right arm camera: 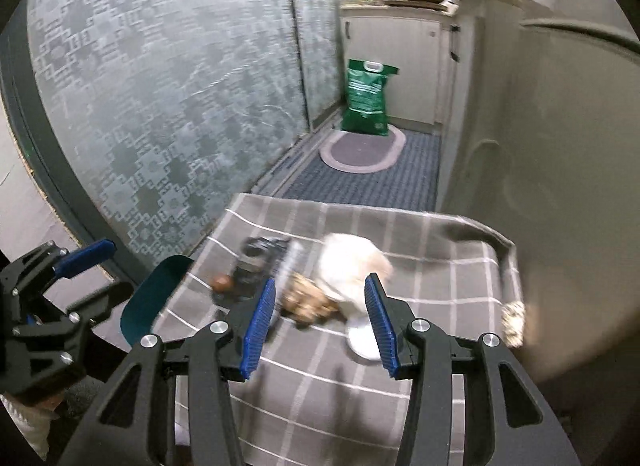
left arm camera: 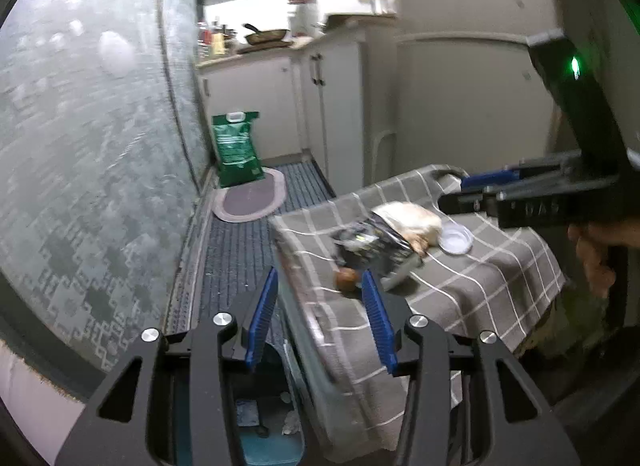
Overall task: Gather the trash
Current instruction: 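Grasp the black snack bag with the left tool while the right tool grasps the clear dish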
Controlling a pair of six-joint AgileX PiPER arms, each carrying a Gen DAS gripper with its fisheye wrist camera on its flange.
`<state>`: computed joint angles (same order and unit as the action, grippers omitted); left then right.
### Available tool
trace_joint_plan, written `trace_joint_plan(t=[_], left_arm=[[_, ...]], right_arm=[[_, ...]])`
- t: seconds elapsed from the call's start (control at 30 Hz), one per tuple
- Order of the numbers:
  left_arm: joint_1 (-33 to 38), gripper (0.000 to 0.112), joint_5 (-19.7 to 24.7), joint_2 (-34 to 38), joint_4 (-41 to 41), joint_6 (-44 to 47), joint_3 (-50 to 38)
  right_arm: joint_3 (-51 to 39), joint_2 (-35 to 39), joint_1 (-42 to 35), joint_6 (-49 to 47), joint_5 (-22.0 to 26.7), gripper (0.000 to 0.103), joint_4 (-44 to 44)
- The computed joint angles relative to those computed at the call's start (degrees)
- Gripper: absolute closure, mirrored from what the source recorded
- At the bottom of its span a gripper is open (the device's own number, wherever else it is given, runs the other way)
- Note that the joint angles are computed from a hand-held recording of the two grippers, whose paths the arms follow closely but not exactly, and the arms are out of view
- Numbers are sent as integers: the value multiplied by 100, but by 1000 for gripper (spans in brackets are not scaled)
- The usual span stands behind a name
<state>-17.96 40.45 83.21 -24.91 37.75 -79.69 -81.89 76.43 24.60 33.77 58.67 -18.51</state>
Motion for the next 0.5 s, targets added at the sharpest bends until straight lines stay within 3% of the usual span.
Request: trace_joint_plan(t=[0.3, 0.5], left_arm=[[-1106, 60, -619, 287, 1552, -883, 205], [-1338, 60, -455, 718, 1789, -1180, -188]], right_arm=[[665, -524, -448, -360, -87, 56, 418], [912, -733, -749, -624, -118, 56, 692]])
